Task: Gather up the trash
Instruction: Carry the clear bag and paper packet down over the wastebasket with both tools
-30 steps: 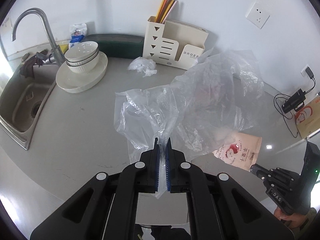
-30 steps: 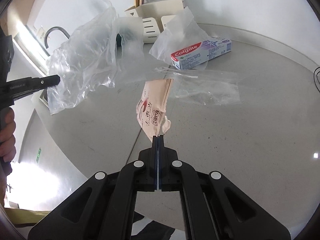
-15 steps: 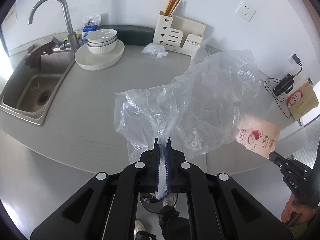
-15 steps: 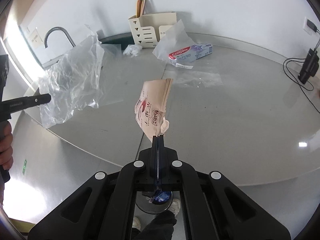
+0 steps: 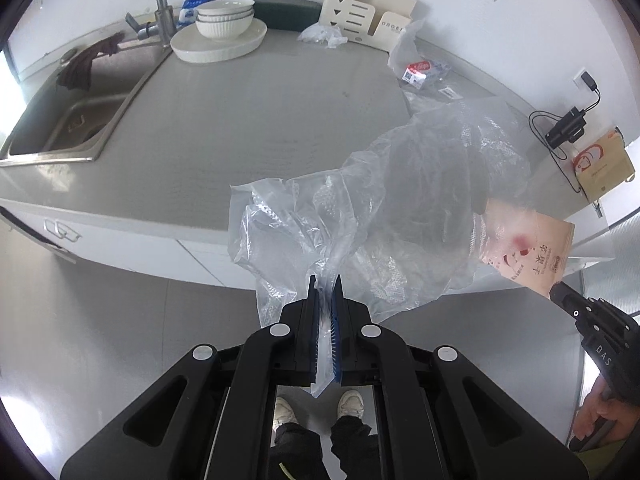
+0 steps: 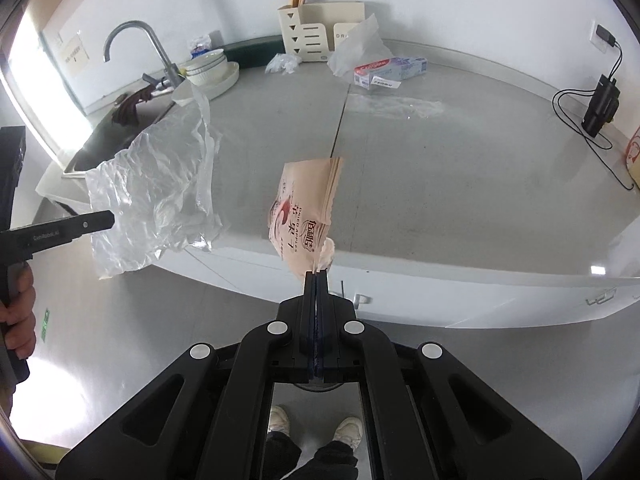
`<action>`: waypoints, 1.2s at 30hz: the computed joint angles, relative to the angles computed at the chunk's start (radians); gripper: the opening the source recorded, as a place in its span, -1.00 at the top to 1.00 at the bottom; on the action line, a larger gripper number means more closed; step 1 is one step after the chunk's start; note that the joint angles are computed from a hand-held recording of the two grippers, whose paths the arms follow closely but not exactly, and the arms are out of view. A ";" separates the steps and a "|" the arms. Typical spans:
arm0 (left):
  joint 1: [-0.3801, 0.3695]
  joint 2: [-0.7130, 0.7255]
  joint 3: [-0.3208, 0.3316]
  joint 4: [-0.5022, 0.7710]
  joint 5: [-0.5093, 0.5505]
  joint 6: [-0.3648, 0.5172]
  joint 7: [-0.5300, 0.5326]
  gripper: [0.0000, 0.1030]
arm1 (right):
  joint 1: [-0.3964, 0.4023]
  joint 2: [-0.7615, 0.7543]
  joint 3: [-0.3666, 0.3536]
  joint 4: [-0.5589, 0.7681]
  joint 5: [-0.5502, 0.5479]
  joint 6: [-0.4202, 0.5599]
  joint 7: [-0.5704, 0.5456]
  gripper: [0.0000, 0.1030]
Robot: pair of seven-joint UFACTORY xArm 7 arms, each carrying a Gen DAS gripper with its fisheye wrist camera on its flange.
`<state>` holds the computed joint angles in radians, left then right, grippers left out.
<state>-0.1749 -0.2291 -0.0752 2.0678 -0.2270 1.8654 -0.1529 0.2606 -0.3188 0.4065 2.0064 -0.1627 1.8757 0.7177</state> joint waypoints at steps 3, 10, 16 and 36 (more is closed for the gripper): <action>-0.001 -0.075 -0.003 -0.128 0.004 -0.005 0.003 0.92 | 0.021 -0.071 -0.033 -0.127 0.075 -0.044 0.008 0.98; -0.011 -0.248 -0.022 -0.443 0.010 -0.033 -0.004 0.92 | 0.049 -0.247 -0.073 -0.445 0.234 -0.126 0.018 0.98; -0.023 -0.365 -0.048 -0.710 0.012 -0.061 -0.021 0.92 | 0.065 -0.387 -0.100 -0.706 0.328 -0.177 0.011 0.97; -0.109 -0.188 -0.069 -1.368 -0.069 -0.654 -0.052 0.92 | 0.197 -0.573 -0.127 -1.563 0.494 -0.608 -0.064 0.98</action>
<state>-0.2840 -0.4168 -0.1447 0.6996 -0.2961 1.2112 -0.2051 0.4580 -0.8919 0.2800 0.4435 0.3318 1.2676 0.6534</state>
